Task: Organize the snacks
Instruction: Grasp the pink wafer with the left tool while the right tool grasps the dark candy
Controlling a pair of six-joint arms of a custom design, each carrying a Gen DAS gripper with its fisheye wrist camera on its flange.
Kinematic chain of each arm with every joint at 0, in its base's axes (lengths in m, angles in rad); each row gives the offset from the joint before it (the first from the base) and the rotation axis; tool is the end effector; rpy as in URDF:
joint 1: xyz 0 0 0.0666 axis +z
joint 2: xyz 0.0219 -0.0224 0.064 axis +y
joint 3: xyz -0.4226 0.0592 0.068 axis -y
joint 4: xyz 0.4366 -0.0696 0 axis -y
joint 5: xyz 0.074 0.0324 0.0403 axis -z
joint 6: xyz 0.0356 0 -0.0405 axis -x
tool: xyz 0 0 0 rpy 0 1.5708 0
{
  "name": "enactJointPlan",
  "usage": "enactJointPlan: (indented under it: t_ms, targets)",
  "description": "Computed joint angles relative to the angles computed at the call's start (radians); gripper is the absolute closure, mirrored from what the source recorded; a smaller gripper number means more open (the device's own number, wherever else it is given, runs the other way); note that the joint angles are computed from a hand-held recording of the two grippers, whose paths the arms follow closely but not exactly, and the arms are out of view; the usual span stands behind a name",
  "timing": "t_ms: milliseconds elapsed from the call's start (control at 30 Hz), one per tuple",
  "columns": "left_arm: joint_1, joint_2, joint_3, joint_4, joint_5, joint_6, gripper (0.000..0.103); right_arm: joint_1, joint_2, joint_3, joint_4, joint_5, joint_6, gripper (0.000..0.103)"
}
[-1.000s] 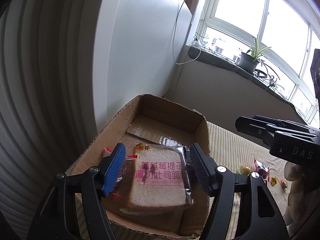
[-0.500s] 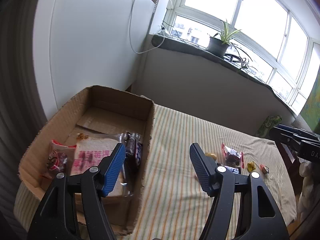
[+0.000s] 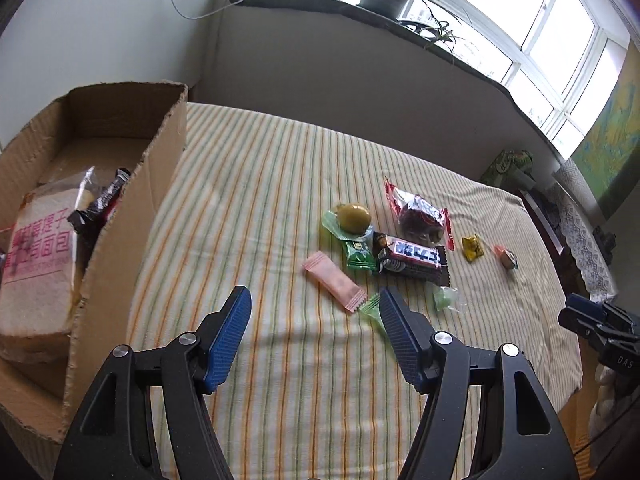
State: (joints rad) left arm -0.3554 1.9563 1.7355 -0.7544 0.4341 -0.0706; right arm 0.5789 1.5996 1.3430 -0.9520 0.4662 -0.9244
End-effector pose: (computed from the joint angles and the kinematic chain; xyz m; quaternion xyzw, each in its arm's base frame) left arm 0.6784 -0.2682 0.3129 0.2591 0.8991 -0.2445 0.2544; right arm 0.4791 0.2936 0.3413 0.2055 0.9356 -0.0463 0.2832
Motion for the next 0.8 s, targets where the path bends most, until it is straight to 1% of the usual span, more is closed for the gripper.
enactJointPlan:
  t_ms: [100,133,200,300,333,367,400,467,567,633,700,800]
  targets:
    - [-0.004,0.022,0.018,-0.039,-0.008,0.000,0.038,0.020,0.005,-0.018,-0.002,-0.008,-0.007,0.045]
    - [-0.005,0.024,0.018,-0.042,-0.014,-0.001,0.039,0.027,0.010,-0.018,-0.008,-0.006,-0.007,0.045]
    - [-0.011,0.021,0.011,-0.023,-0.040,-0.009,0.039,0.038,0.018,-0.022,-0.014,-0.008,-0.005,0.045]
    - [-0.021,0.022,0.013,-0.020,-0.060,-0.019,0.047,0.046,0.027,-0.027,-0.010,-0.017,0.002,0.045]
    - [-0.024,0.021,0.013,-0.019,-0.064,-0.024,0.051,0.048,0.029,-0.028,-0.012,-0.016,0.003,0.049]
    - [-0.028,0.022,0.014,-0.021,-0.064,-0.034,0.058,0.049,0.032,-0.028,-0.012,-0.019,0.004,0.052]
    - [-0.032,0.022,0.015,-0.023,-0.068,-0.046,0.060,0.049,0.033,-0.030,-0.009,-0.024,0.005,0.055]
    - [-0.042,0.026,0.018,-0.023,-0.094,-0.060,0.067,0.048,0.036,-0.033,-0.003,-0.040,0.011,0.056]
    - [-0.039,0.045,0.049,-0.046,-0.076,-0.037,0.068,0.048,0.042,-0.036,0.002,-0.047,0.020,0.058]
    - [-0.038,0.056,0.068,-0.061,-0.062,-0.024,0.069,0.045,0.048,-0.034,0.006,-0.051,0.025,0.066]
    - [-0.044,0.063,0.079,-0.068,-0.071,-0.031,0.074,0.043,0.053,-0.032,0.010,-0.051,0.034,0.068]
    - [-0.062,0.060,0.072,-0.051,-0.109,-0.064,0.076,0.042,0.061,-0.026,0.010,-0.043,0.047,0.068]
